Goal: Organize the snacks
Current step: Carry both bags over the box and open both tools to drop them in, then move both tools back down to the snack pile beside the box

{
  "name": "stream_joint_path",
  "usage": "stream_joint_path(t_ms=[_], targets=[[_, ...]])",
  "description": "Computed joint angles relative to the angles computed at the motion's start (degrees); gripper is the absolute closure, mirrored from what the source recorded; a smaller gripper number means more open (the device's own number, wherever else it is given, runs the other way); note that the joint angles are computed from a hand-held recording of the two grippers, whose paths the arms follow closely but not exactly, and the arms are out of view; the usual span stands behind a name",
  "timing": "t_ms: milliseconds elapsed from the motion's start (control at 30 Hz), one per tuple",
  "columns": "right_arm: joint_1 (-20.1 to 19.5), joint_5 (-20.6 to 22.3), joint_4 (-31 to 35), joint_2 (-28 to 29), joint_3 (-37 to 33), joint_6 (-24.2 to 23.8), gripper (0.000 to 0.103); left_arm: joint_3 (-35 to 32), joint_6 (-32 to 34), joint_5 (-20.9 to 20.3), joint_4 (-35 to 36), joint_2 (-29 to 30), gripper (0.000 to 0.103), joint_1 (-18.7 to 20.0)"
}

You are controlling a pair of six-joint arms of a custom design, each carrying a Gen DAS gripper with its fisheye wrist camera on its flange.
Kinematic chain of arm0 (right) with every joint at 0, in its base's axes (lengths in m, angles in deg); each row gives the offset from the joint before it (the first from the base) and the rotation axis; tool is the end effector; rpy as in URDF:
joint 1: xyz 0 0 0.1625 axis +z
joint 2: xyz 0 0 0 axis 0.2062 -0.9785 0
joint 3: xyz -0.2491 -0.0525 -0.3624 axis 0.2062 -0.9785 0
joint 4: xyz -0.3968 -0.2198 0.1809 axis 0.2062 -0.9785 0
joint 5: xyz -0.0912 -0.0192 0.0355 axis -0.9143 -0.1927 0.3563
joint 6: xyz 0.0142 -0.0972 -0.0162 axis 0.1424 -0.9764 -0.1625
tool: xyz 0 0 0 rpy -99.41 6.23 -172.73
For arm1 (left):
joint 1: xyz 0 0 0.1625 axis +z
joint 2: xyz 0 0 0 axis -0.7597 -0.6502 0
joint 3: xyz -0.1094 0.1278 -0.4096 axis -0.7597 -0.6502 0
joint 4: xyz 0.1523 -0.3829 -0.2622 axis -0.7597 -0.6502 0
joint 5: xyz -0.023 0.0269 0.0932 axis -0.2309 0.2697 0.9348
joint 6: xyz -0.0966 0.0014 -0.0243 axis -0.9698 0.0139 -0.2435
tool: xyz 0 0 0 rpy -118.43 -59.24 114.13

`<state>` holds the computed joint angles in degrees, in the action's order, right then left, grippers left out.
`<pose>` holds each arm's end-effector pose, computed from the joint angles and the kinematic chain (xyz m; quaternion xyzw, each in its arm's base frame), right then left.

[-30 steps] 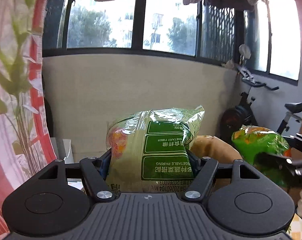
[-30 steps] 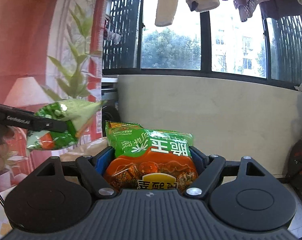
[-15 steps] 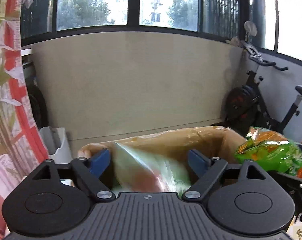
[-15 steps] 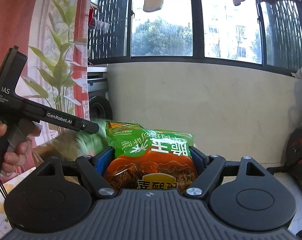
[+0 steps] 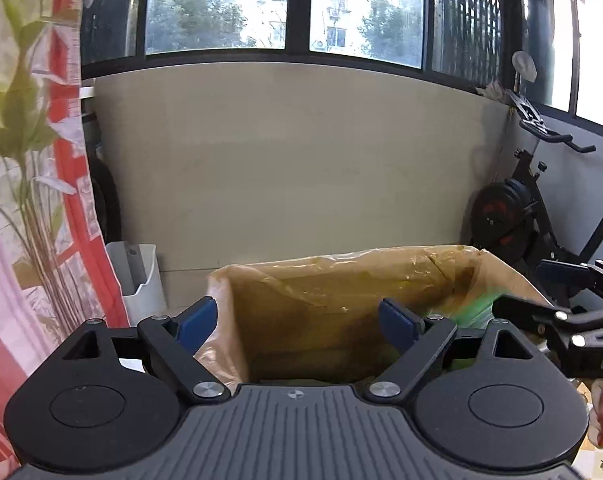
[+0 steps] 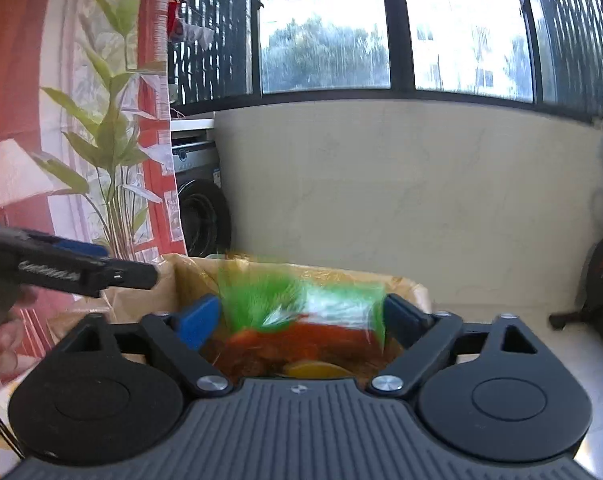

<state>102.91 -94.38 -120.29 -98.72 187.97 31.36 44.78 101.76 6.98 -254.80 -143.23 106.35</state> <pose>0.3685 -0.5387 0.0569 0.3702 -0.8135 0.4273 0.1365 -0.1080 -0.5568 0.3052 0.1586 0.7822 -0.4919 0.3479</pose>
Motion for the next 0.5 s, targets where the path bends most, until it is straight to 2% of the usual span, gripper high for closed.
stream_joint_path(t_ms=[100,267,367,500], targets=[[0.0,1.9,-2.9,-0.3,1.0,-0.7,0.002,1.3,0.7,1.1,-0.4,-1.7,0.014,-0.6],[-0.2,5.7,-4.8,-2.5,4.4,1.0,0.002,4.6,1.3,3.4,-2.7,-4.5,0.014,-2.5],[-0.1,6.4,-6.0,-4.3,7.0,2.3,0.002,7.3,0.3,4.3,-2.8,-7.0,0.014,-3.8],[0.1,7.0,-7.4,-6.3,10.4,4.0,0.002,11.0,1.7,7.5,-5.4,-9.0,0.014,-6.3]])
